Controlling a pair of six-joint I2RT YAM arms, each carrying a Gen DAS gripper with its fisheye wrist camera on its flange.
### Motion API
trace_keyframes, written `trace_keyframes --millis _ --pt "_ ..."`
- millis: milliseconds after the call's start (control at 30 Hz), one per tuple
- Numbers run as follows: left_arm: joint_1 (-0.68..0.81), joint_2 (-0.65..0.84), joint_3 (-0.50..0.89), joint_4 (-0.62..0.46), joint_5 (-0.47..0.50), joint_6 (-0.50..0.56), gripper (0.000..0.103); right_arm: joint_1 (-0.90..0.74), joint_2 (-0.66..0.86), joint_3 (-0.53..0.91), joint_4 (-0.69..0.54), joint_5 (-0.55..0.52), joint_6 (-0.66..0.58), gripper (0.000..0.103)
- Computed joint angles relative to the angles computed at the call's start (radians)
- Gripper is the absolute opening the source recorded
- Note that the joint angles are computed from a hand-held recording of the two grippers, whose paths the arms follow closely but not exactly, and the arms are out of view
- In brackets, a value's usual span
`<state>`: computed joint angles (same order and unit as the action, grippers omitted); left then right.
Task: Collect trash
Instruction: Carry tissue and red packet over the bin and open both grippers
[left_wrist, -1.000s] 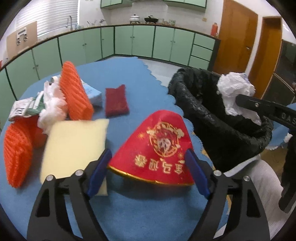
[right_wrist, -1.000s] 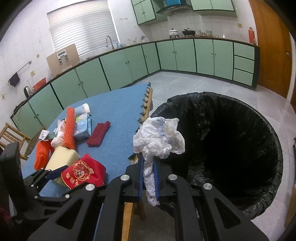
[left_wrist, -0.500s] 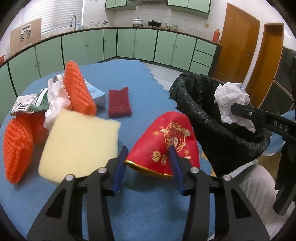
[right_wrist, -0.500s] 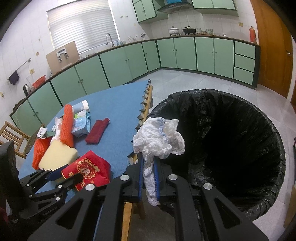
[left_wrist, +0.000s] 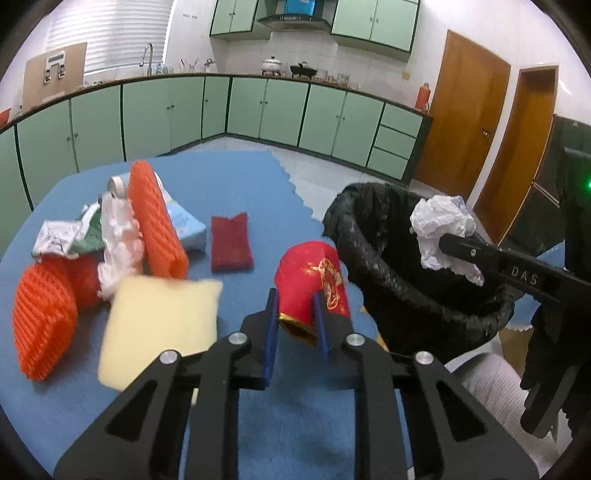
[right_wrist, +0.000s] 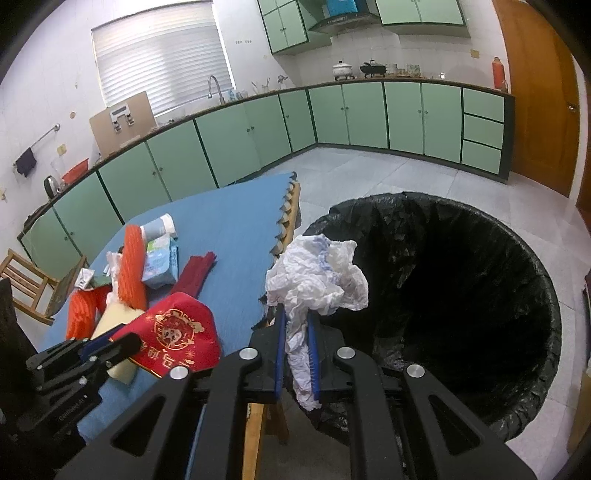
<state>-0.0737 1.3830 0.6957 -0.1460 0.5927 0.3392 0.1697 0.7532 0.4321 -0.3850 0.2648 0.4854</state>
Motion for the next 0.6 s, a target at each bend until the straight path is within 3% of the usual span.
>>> trace_keyframes --millis 167,600 --pt "-0.014 -0.02 0.023 0.018 -0.014 -0.025 0.009 -0.007 -0.002 0.022 0.004 0.0 -0.013 0.011" --pt "-0.073 -0.043 0.078 0.044 -0.039 -0.067 0.008 -0.083 -0.038 0.054 -0.018 -0.023 -0.054 0.011"
